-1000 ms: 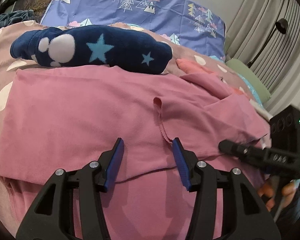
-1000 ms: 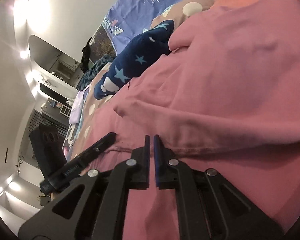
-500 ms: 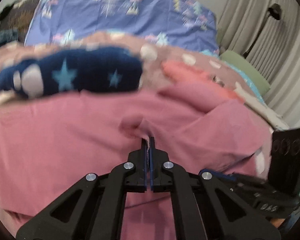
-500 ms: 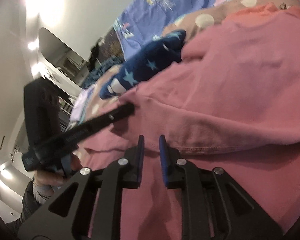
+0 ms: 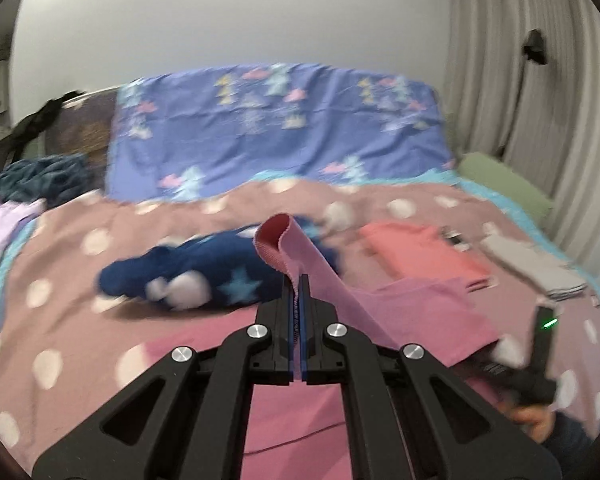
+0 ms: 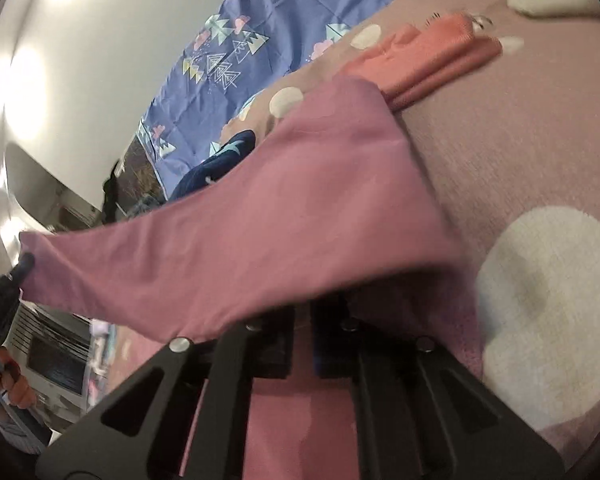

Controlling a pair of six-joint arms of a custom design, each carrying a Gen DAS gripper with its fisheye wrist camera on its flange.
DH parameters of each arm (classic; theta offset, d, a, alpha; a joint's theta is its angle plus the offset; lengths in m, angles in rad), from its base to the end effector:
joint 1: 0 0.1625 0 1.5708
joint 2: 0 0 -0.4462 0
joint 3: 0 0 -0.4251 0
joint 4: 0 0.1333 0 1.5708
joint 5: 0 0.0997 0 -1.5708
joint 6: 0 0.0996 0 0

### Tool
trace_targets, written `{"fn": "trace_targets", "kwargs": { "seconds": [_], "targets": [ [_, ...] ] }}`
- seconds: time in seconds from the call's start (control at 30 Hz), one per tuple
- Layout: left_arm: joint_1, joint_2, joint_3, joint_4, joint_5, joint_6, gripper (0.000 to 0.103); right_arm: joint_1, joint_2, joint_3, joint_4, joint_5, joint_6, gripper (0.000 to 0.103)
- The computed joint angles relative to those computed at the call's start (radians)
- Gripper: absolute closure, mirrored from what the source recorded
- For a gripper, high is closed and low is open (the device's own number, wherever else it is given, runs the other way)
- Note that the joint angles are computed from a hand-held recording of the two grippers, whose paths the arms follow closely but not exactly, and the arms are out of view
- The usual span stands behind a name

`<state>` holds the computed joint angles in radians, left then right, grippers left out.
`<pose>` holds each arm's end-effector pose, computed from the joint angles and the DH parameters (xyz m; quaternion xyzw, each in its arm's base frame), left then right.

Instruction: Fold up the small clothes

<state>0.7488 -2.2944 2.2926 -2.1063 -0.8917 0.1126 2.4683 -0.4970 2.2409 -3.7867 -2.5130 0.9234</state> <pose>-0.0535 -0.3171 0.4821 0.3306 0.8514 -0.3462 0.2142 0.3725 -0.2297 -0.0503 -0.1173 -0.8649 0.4763 0.1061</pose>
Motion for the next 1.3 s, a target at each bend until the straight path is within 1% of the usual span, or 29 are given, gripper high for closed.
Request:
{"fn": "trace_targets", "kwargs": {
  "seconds": [0.07, 0.17, 0.2, 0.23, 0.3, 0.33, 0.4, 0.47, 0.5, 0.53, 0.57, 0.6, 0.63, 0.67, 0.7, 0.73, 0.8, 0.83, 0.9, 0.93, 1.0, 1.03, 1.07, 1.1, 1.17, 1.2, 1.23, 1.27, 1.3],
  "targets": [
    [0.078, 0.014, 0.001, -0.016, 0.0, 0.011, 0.102, -0.003, 0.0, -0.002, -0.003, 0.003, -0.007, 0.092],
    [0.264, 0.072, 0.0, -0.079, -0.026, 0.057, 0.102, -0.005, 0.0, -0.004, -0.005, 0.006, -0.009, 0.092],
    [0.305, 0.085, 0.002, -0.093, -0.035, 0.07, 0.102, -0.001, -0.005, 0.007, -0.005, 0.003, -0.004, 0.092],
    [0.364, 0.112, 0.001, -0.115, -0.059, 0.085, 0.101, -0.002, -0.004, 0.007, -0.003, 0.001, -0.007, 0.092],
    [0.453, 0.158, -0.008, -0.14, -0.102, 0.106, 0.099, -0.006, -0.002, 0.007, -0.011, 0.004, -0.017, 0.092],
    [0.477, 0.175, 0.0, -0.158, -0.083, 0.112, 0.098, -0.006, -0.001, 0.006, -0.012, 0.006, -0.019, 0.092],
    [0.498, 0.182, 0.017, -0.186, -0.069, 0.131, 0.094, 0.01, -0.004, 0.012, 0.001, 0.008, -0.006, 0.09],
    [0.495, 0.164, 0.03, -0.202, -0.076, 0.151, 0.087, 0.031, -0.009, 0.017, 0.023, 0.001, 0.005, 0.087],
    [0.49, 0.153, 0.034, -0.199, -0.079, 0.161, 0.077, 0.038, -0.01, 0.015, 0.034, -0.002, 0.007, 0.085],
    [0.471, 0.138, 0.043, -0.196, -0.062, 0.161, 0.069, 0.044, -0.011, 0.015, 0.044, -0.004, 0.009, 0.083],
    [0.434, 0.115, 0.063, -0.206, -0.016, 0.169, 0.068, 0.05, -0.013, 0.016, 0.052, -0.003, 0.008, 0.08],
    [0.409, 0.091, 0.082, -0.219, 0.009, 0.188, 0.068, 0.054, -0.015, 0.014, 0.061, -0.001, 0.004, 0.076],
    [0.385, 0.069, 0.095, -0.225, 0.015, 0.205, 0.068, 0.057, -0.016, 0.012, 0.069, -0.001, -0.002, 0.075],
    [0.361, 0.045, 0.103, -0.227, -0.004, 0.224, 0.067, 0.061, -0.017, 0.009, 0.084, -0.002, -0.009, 0.071],
    [0.345, 0.029, 0.105, -0.219, -0.019, 0.229, 0.066, 0.065, -0.017, 0.007, 0.093, -0.003, -0.01, 0.068],
    [0.327, 0.014, 0.109, -0.211, -0.03, 0.235, 0.061, 0.068, -0.018, 0.005, 0.102, -0.003, -0.012, 0.066],
    [0.285, -0.011, 0.123, -0.191, -0.004, 0.24, 0.056, 0.074, -0.019, 0.002, 0.122, -0.004, -0.009, 0.064],
    [0.276, -0.012, 0.127, -0.186, 0.01, 0.236, 0.056, 0.076, -0.019, 0.004, 0.12, -0.001, -0.009, 0.064],
    [0.306, 0.004, 0.125, -0.178, 0.007, 0.222, 0.054, 0.079, -0.018, 0.008, 0.11, 0.004, -0.009, 0.064],
    [0.338, 0.021, 0.12, -0.17, 0.002, 0.216, 0.051, 0.081, -0.016, 0.011, 0.104, 0.006, -0.007, 0.064],
    [0.403, 0.065, 0.125, -0.175, 0.027, 0.226, 0.051, 0.08, -0.016, 0.013, 0.098, 0.009, -0.008, 0.064],
    [0.429, 0.074, 0.135, -0.218, 0.014, 0.26, 0.044, 0.081, -0.018, 0.013, 0.107, 0.008, -0.005, 0.064],
    [0.457, 0.073, 0.137, -0.254, -0.021, 0.282, 0.043, 0.083, -0.021, 0.013, 0.12, 0.006, -0.001, 0.064],
    [0.48, 0.08, 0.118, -0.247, -0.05, 0.262, 0.04, 0.085, -0.029, 0.014, 0.148, 0.005, 0.01, 0.064],
    [0.492, 0.08, 0.114, -0.248, -0.06, 0.251, 0.04, 0.1, -0.06, 0.013, 0.224, 0.017, 0.033, 0.063],
    [0.49, 0.078, 0.122, -0.258, -0.054, 0.259, 0.04, 0.104, -0.07, 0.014, 0.21, 0.039, 0.011, 0.061],
    [0.477, 0.073, 0.13, -0.261, -0.035, 0.262, 0.04, 0.109, -0.078, 0.015, 0.175, 0.061, -0.029, 0.061],
    [0.464, 0.072, 0.138, -0.265, -0.014, 0.266, 0.04, 0.117, -0.092, 0.012, 0.149, 0.063, -0.073, 0.061],
    [0.447, 0.067, 0.15, -0.268, 0.014, 0.269, 0.04, 0.126, -0.108, 0.006, 0.151, 0.043, -0.1, 0.061]
  ]
}}
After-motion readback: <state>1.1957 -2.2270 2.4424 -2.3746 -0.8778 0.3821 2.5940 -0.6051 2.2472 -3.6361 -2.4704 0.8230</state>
